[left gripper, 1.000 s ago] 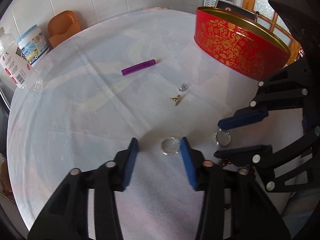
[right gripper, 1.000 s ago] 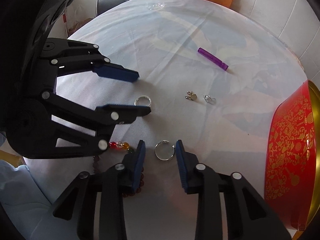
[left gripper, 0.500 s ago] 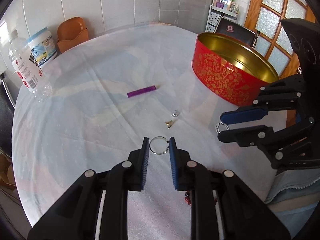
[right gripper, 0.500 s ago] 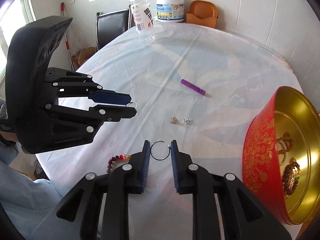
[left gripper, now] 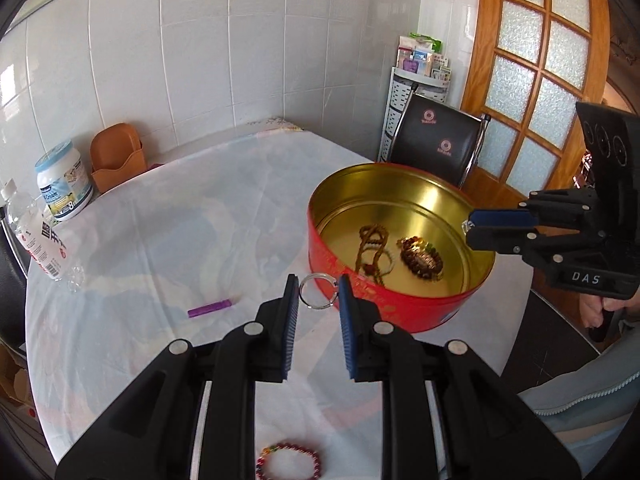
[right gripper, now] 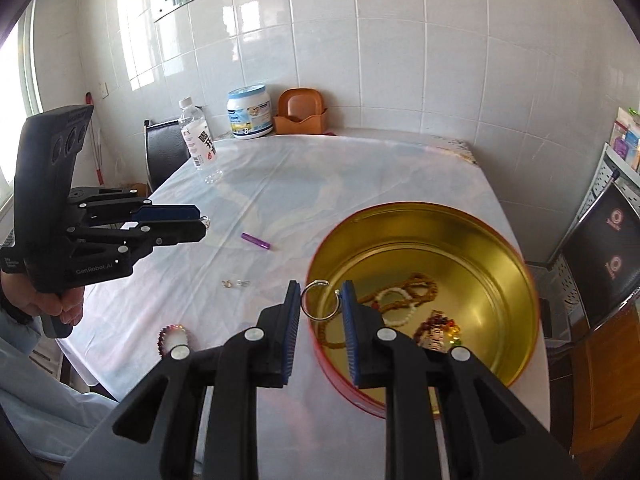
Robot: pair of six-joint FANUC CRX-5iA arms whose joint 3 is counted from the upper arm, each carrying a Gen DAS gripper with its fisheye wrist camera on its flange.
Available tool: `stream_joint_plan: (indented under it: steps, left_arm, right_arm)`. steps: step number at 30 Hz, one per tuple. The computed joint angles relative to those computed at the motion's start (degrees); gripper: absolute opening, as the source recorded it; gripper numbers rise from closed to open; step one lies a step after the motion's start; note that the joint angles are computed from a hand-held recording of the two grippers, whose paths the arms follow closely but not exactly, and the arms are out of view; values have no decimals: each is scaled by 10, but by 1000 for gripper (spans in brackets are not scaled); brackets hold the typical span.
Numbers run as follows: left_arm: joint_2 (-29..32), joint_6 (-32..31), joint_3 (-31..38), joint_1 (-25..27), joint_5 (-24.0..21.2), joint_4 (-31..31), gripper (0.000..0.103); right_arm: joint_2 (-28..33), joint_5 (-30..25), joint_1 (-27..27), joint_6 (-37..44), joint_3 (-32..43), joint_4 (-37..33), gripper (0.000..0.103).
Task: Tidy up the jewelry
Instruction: 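Carry both silver rings over the tin and open both tools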
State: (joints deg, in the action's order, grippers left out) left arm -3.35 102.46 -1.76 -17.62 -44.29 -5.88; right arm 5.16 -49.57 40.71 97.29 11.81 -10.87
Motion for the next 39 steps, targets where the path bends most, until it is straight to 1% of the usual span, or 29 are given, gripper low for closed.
stream_joint_plan:
  steps: [3, 6, 11, 16, 18, 20, 24, 26, 28, 30, 32, 39]
  left_arm:
    - [29, 39, 35, -25, -6, -25, 20]
    - [65, 47, 76, -42, -25, -31, 20]
    - [130, -7, 140, -40, -52, 12, 20]
    - [204, -90, 215, -20, -87, 67, 20]
    - [240, -128, 257, -13, -114, 81, 20]
    - [285, -159, 308, -2, -150, 99, 21]
    - [398, -173, 448, 17, -280, 125, 21]
    - [433, -180, 491, 22, -315, 134, 21]
    - [462, -185, 526, 25, -339, 139, 21]
    - [483, -191, 557, 24, -356, 138, 21]
    - [492, -197, 571, 24, -363, 137, 21]
    - [498, -203, 582, 23, -370, 134, 21]
  right_arm:
    - [-11, -7, -32, 34, -5, -22, 22]
    - [-7, -16, -56, 54, 0, -38, 22]
    - [19, -32, -83, 63, 24, -67, 22]
    - [66, -44, -89, 36, 59, -54, 22]
    - [96, -61, -89, 20, 87, -38, 22]
    - [131, -82, -90, 8, 122, -21, 22]
    - [214, -146, -94, -16, 215, 5, 22]
    - [260, -202, -102, -20, 276, -5, 22]
    - [281, -220, -98, -18, 296, 8, 22]
    - [292, -228, -93, -17, 303, 20, 22]
    - [297, -235, -92, -18, 309, 18, 22]
    - [313, -248, -92, -17, 329, 18, 22]
